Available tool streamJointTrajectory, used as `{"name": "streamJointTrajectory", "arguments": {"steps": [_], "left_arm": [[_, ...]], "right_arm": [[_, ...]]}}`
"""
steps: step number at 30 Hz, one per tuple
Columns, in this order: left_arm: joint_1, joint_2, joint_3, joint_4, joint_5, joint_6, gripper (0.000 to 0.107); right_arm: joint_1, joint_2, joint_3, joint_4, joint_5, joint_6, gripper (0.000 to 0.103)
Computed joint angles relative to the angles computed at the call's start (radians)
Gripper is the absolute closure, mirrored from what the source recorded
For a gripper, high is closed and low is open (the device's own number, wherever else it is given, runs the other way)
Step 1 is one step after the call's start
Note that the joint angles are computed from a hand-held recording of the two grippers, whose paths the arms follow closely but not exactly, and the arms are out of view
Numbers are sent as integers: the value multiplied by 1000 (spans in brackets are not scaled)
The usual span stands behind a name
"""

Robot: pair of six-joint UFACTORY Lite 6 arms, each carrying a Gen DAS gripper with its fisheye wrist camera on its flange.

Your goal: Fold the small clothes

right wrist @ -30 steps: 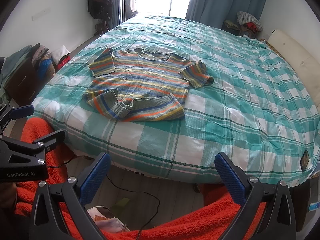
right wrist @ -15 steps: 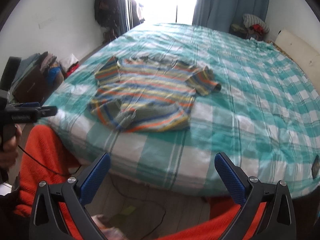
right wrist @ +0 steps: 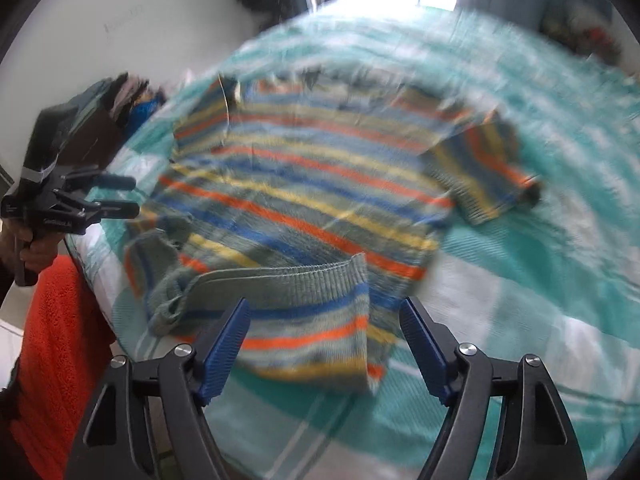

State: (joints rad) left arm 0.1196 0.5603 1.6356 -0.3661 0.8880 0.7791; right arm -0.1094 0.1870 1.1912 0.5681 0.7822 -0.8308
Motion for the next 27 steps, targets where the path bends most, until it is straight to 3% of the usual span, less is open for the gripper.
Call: {"name": "streamJointTrajectory", "arguments": {"steps": [2,3,4,5,6,9,13,15,17,19,20,21,22,24,25,27], "left_arm": [[-38,43,16,40,-3,13,43],[-50,60,25,51,5,23,57],[-65,70,24,60,9,35,82],[-74,75,21,70,9,37,97],[-85,52,-16,77,-20,38,104],[-49,-67,-127,-5,-45,141,105],[185,-374,-318,-208,123,448,105],[346,-489,-389,-211,224,568,105],[434,-532,-445,-147,221,614,103],[478,-542,-495,-64,173,614,99],[483,-538,-516,-21,137,582,95],[503,-509,-504,-4,130,535,83],[520,-463,-468,-28,147,485,63],[562,-396,-427,-138,184,408,38],[571,-377,-423,-169,181,384,34],[549,-331,-430,-207,147,306,35]], "right_arm": [[20,136,84,-29,15,26,42],[26,180,113,-39,21,31,56],[30,218,138,-44,34,31,64],[40,252,161,-52,46,34,84],[48,260,162,-56,45,35,99],[29,176,100,-4,52,-32,98],[-99,-99,-72,112,161,-259,98],[-222,-265,-180,138,288,-402,98],[-325,-364,-270,114,359,-494,98],[-399,-413,-364,62,351,-543,97],[-423,-416,-407,36,321,-541,91],[-438,-424,-451,7,277,-521,84],[-450,-426,-475,-11,247,-507,81],[-507,-414,-492,-22,237,-488,68],[-539,-407,-487,-11,251,-480,63],[-606,-403,-466,30,310,-468,38]]}}
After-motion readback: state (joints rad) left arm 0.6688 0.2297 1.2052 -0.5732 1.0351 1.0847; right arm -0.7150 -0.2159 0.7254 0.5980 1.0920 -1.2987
